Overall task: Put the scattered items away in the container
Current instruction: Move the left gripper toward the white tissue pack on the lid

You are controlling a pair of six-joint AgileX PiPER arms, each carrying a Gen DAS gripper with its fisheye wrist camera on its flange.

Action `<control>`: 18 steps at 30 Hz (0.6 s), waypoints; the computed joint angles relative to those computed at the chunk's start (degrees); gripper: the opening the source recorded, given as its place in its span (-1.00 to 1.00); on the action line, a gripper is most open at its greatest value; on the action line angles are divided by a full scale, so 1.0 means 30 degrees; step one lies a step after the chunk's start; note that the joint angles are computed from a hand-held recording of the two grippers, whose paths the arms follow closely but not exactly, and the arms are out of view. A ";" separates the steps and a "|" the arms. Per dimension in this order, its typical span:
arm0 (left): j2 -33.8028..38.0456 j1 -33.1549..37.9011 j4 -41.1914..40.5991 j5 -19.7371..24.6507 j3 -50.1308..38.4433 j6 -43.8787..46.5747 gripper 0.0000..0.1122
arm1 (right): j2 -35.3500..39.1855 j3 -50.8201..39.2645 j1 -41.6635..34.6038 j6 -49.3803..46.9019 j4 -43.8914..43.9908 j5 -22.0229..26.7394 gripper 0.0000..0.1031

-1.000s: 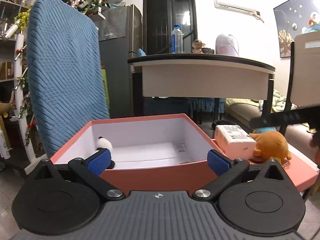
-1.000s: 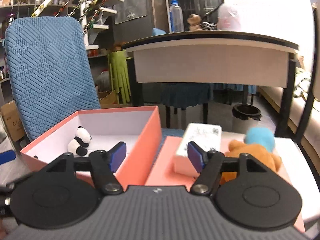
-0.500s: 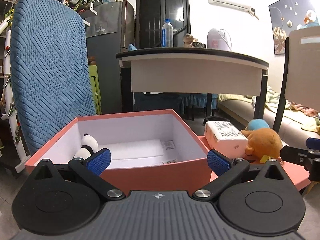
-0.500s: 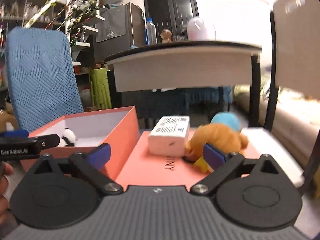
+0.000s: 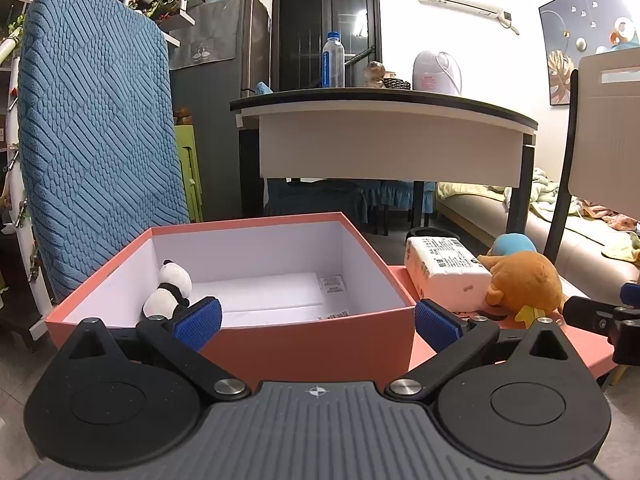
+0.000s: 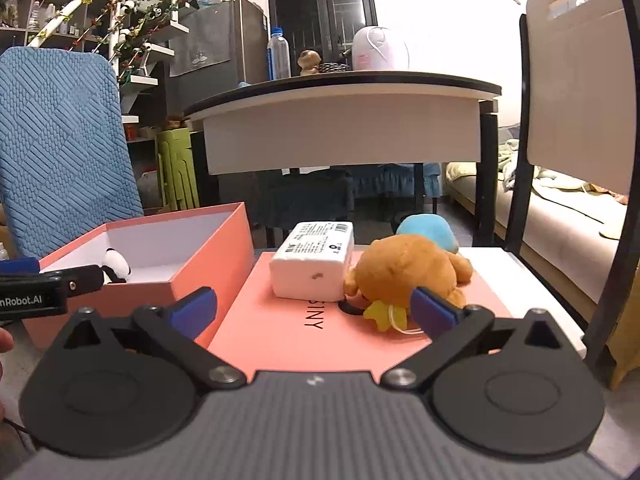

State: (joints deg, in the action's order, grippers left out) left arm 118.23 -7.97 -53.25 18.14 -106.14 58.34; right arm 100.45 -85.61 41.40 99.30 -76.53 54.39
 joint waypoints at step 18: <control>0.0838 -0.1411 0.1854 0.1651 -0.2724 -0.0587 0.84 | -0.0941 0.1289 0.0306 0.1888 -0.1083 0.0581 0.99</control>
State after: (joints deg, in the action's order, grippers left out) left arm 120.74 -12.20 -47.68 23.10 -114.31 56.58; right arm 97.63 -81.74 42.32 104.96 -79.77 56.13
